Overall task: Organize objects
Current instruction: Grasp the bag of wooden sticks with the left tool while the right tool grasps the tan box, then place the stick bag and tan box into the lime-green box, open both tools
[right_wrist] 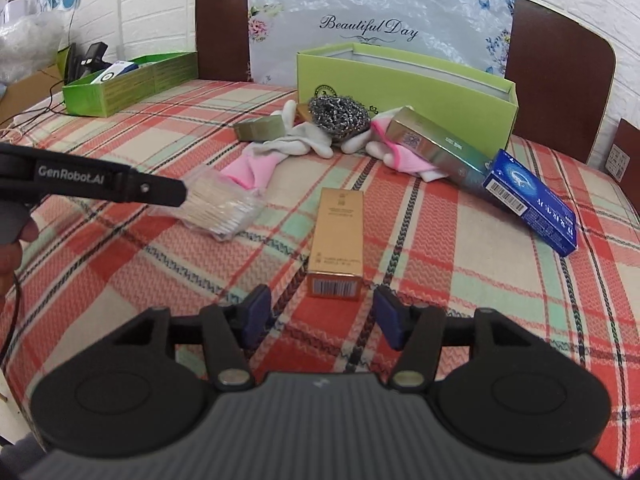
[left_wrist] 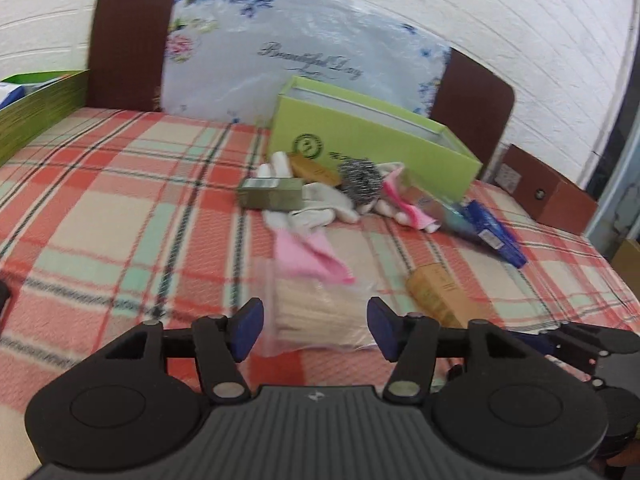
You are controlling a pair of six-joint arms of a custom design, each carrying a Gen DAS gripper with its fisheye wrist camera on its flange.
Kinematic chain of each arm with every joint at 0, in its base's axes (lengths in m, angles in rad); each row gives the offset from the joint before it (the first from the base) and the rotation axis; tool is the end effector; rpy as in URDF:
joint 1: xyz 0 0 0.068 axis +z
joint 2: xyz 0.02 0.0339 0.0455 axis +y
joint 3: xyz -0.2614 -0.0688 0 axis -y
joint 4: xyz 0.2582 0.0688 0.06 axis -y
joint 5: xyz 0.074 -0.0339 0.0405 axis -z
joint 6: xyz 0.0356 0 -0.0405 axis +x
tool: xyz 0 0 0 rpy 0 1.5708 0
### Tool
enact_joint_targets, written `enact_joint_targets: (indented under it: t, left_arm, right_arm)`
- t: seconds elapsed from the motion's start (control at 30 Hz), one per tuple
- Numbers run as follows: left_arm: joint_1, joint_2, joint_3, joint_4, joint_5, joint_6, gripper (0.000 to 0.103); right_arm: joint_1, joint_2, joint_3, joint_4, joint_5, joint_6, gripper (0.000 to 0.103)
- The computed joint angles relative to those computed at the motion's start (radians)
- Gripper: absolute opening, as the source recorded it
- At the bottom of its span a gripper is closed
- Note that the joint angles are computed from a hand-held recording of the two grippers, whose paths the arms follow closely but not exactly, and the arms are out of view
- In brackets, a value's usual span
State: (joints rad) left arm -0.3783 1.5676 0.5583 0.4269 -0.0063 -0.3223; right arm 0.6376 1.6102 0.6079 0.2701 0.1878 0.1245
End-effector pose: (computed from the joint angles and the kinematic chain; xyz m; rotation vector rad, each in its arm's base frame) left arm 0.2779 -0.1102 0.1280 0.0573 2.1794 -0.3967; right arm 0.2457 0.1738 0.1166 -0.4885 2.2412 0.1795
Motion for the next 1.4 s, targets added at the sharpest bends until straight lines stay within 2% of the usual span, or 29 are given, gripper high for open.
enact_joint_targets:
  t: [0.13,0.2,0.3,0.37,0.53,0.6,0.67,0.7,0.8,0.97,1.03,1.1,1.13,1.2,1.4]
  left_arm:
    - [-0.027,0.048,0.083,-0.083,-0.022,-0.042,0.082]
    - [-0.052,0.080,0.112,-0.102,-0.059,-0.028,0.082]
    - [-0.100,0.129,0.177,-0.194,-0.180,0.009,0.085]
    - [-0.105,0.143,0.193,-0.216,-0.185,0.022,0.086]
    - [-0.114,0.188,0.221,-0.211,-0.210,0.049,0.098]
    - [-0.114,0.200,0.219,-0.187,-0.211,0.073,0.097]
    - [-0.109,0.193,0.205,-0.163,-0.210,0.070,0.084]
    - [-0.104,0.183,0.199,-0.160,-0.211,0.069,0.073]
    - [-0.076,0.159,0.182,-0.160,-0.157,0.036,0.073]
    - [-0.070,0.120,0.168,-0.190,-0.148,0.002,0.073]
    - [-0.060,0.094,0.156,-0.194,-0.126,-0.023,0.073]
    - [-0.058,0.063,0.148,-0.201,-0.122,-0.025,0.073]
    - [-0.058,0.046,0.142,-0.201,-0.123,-0.018,0.073]
    - [-0.054,0.017,0.139,-0.202,-0.117,-0.006,0.073]
    - [-0.040,-0.026,0.190,-0.216,-0.074,0.016,0.073]
  right_arm:
    - [-0.003,-0.013,-0.012,0.009,0.007,0.007,0.065]
    - [-0.007,-0.018,-0.019,0.016,0.004,0.008,0.068]
    - [-0.014,-0.020,-0.025,0.022,-0.003,0.010,0.070]
    - [-0.014,-0.019,-0.027,0.025,-0.004,0.011,0.072]
    - [-0.022,-0.001,-0.025,0.033,-0.023,0.024,0.074]
    - [-0.023,0.001,-0.027,0.041,-0.027,0.026,0.074]
    - [-0.025,0.004,-0.025,0.043,-0.026,0.023,0.074]
    - [-0.026,0.005,-0.024,0.045,-0.025,0.020,0.074]
    - [-0.034,0.013,-0.015,0.054,-0.027,0.016,0.074]
    - [-0.038,0.050,0.026,0.074,-0.030,-0.006,0.074]
    - [-0.041,0.085,0.062,0.078,-0.034,-0.019,0.071]
    - [-0.045,0.122,0.103,0.064,-0.036,-0.025,0.056]
    - [-0.050,0.138,0.121,0.056,-0.042,-0.028,0.052]
    - [-0.056,0.159,0.144,0.039,-0.052,-0.026,0.032]
    - [-0.079,0.084,0.102,0.058,-0.088,-0.003,0.029]
